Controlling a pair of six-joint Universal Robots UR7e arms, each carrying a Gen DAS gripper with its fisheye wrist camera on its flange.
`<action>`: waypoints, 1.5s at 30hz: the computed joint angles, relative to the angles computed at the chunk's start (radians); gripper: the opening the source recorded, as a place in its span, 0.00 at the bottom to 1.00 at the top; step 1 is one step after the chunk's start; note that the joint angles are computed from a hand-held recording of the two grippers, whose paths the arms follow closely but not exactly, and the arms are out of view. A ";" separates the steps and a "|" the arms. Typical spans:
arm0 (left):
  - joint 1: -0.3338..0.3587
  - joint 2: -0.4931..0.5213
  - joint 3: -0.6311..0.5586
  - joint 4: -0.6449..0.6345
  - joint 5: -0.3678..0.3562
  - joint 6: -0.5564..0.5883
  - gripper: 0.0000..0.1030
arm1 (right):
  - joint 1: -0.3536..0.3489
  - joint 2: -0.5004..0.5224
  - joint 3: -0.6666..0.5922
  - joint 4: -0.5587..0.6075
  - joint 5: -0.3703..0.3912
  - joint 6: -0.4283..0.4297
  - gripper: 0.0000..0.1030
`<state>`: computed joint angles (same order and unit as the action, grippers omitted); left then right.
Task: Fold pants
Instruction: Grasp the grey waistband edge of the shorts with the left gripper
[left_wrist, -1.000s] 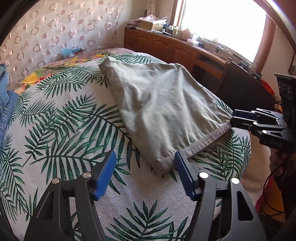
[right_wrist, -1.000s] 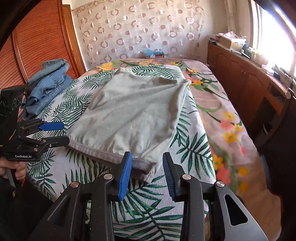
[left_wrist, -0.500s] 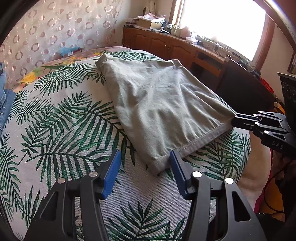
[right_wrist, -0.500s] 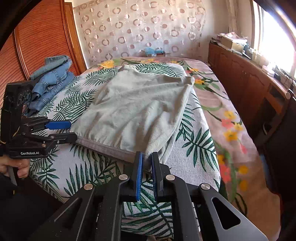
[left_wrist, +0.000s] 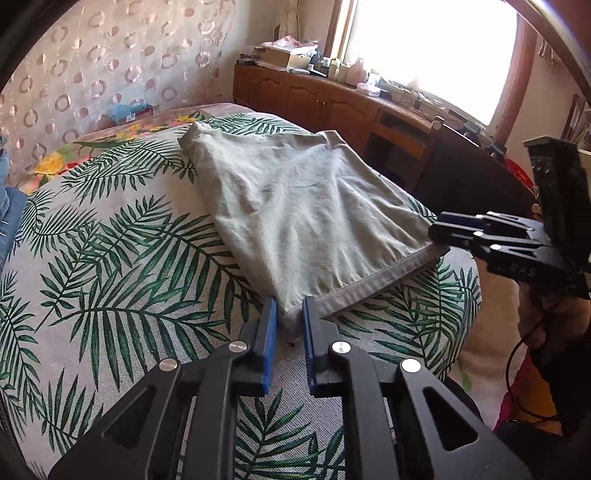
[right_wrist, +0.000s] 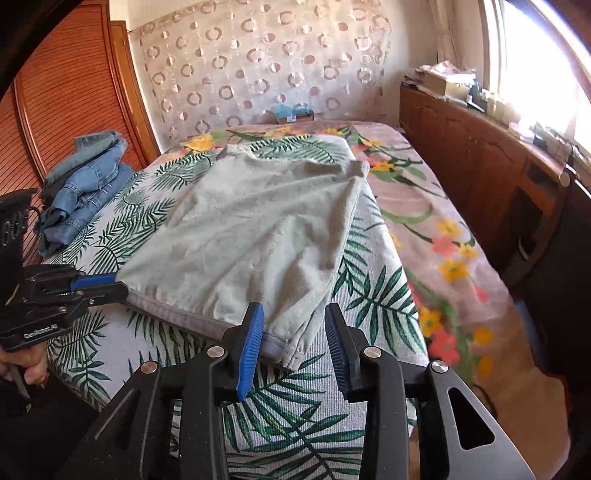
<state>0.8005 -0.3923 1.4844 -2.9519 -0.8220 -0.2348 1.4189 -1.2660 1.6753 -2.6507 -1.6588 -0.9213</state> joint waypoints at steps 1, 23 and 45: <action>0.000 -0.001 0.003 -0.001 0.000 0.000 0.13 | -0.001 0.004 0.000 0.002 -0.006 0.004 0.35; 0.003 0.005 0.010 0.017 0.029 -0.022 0.19 | -0.011 0.003 0.000 0.044 -0.015 -0.005 0.35; 0.013 0.010 -0.008 0.027 0.023 -0.041 0.42 | -0.021 -0.009 0.004 0.083 0.028 -0.002 0.16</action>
<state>0.8137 -0.3826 1.4765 -2.9246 -0.7986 -0.2762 1.3976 -1.2746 1.6790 -2.5672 -1.6307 -0.9234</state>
